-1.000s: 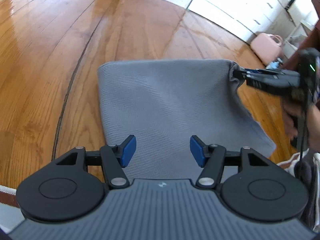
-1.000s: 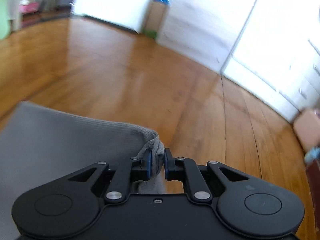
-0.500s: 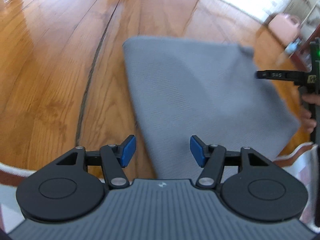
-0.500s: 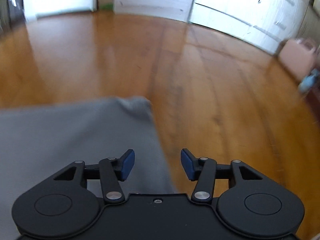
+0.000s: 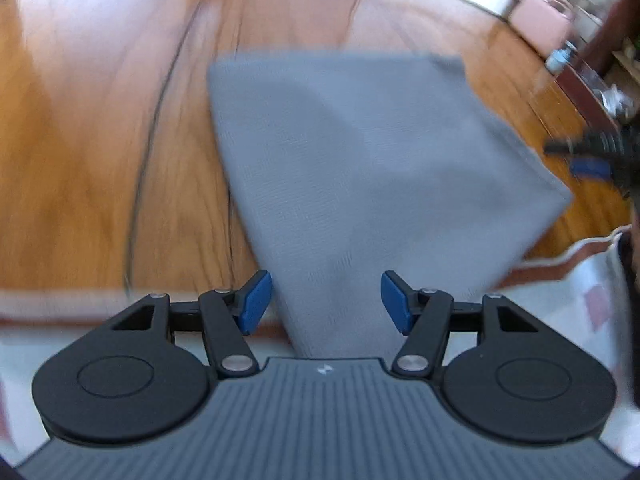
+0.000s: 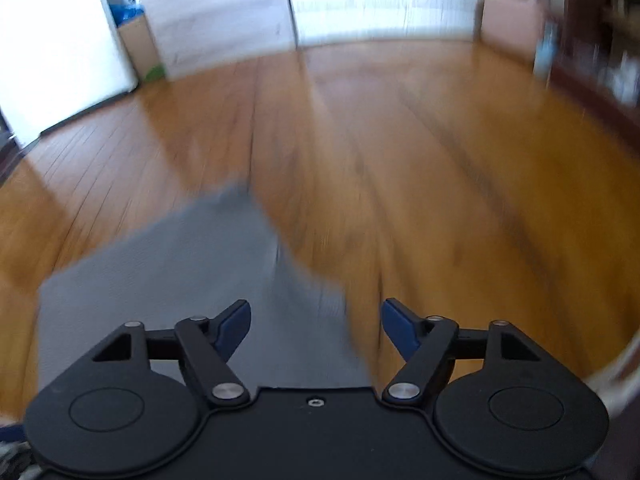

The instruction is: Fold clothes

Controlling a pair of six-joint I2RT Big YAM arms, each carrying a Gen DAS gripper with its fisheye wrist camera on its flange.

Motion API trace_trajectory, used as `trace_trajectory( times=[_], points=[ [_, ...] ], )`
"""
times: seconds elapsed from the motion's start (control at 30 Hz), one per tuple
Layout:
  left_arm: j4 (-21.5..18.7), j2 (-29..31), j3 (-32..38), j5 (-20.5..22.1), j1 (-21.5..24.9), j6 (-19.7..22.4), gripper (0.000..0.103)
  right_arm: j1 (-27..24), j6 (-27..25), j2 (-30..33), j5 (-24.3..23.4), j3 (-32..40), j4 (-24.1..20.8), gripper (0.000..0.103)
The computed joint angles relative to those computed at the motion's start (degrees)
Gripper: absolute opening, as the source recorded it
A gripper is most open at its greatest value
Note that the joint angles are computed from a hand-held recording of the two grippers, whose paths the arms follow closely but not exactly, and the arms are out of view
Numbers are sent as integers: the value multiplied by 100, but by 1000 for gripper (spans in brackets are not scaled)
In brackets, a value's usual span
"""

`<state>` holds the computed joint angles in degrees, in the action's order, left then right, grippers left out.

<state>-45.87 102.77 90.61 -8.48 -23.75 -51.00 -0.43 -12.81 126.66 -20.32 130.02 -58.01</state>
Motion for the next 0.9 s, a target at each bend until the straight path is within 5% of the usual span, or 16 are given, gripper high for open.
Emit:
trace_trajectory(
  times=[0.13,0.33,0.43,0.57,0.67,0.7,0.8,0.9],
  points=[
    [123,-235,-345,216,-63,-433,64,-131,-374,-600,361,-1179,427,78],
    [702,-417,-738,538,-12,-1248,64,-511,1047,137,-1326,-319,-529,79],
    [1650,-616,-1301,988,59,-1929,64,-530,1302,379,-1919,-6,-877,79],
    [3043,-659,-1889,1174,154,-2747,60,-488,1611,411,-2333,-113,-640,75],
    [2809,-553,-1677,824,78,-2318,31,-421,1573,260,-2125,-407,-258,42],
    [2685,-513,-1581,690,47,-2133,19,-397,1531,186,-2019,-539,-127,18],
    [2346,-422,-1277,314,-76,-1480,18,-391,1407,-516,-1734,-1715,1163,15],
    [2234,-404,-1143,41,-166,-1201,18,-251,266,-1009,-1063,-2376,1888,15]
  ],
)
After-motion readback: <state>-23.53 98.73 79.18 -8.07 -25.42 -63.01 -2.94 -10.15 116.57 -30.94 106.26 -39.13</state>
